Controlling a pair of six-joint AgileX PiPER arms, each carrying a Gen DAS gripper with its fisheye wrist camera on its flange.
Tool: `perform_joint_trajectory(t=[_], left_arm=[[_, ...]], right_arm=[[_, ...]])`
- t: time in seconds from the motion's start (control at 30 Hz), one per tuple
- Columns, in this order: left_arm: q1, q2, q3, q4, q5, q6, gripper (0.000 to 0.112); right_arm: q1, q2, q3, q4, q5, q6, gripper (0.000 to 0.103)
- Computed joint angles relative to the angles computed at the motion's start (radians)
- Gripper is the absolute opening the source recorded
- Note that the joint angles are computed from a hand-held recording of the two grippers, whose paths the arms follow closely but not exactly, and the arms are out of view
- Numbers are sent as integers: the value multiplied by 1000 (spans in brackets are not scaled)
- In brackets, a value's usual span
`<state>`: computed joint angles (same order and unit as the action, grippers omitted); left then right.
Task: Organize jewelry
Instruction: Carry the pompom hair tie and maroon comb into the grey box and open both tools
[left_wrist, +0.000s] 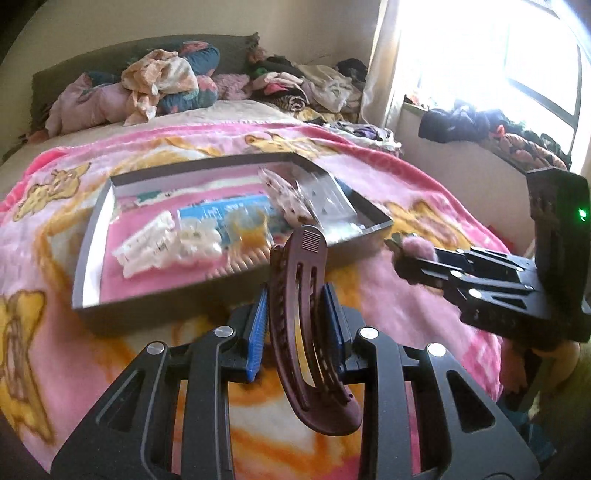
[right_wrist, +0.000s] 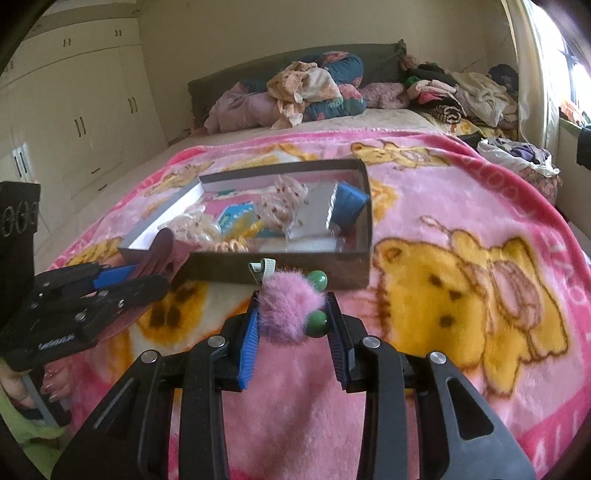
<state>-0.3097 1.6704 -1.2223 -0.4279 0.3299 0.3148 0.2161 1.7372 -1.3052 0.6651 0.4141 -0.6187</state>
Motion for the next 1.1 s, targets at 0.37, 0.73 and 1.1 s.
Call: perform_joint_trajectory(t=[0.37, 0.73, 1.1], left_arm=[[81, 90, -146, -18, 37, -12, 21], [138, 142, -210, -19, 47, -32, 21], [177, 162, -220, 16, 36, -79, 21]], right_arm=[[27, 108, -215, -134, 74, 151, 32], [63, 238, -422, -221, 149, 232, 32], [84, 348, -595, -287, 218, 294, 32]])
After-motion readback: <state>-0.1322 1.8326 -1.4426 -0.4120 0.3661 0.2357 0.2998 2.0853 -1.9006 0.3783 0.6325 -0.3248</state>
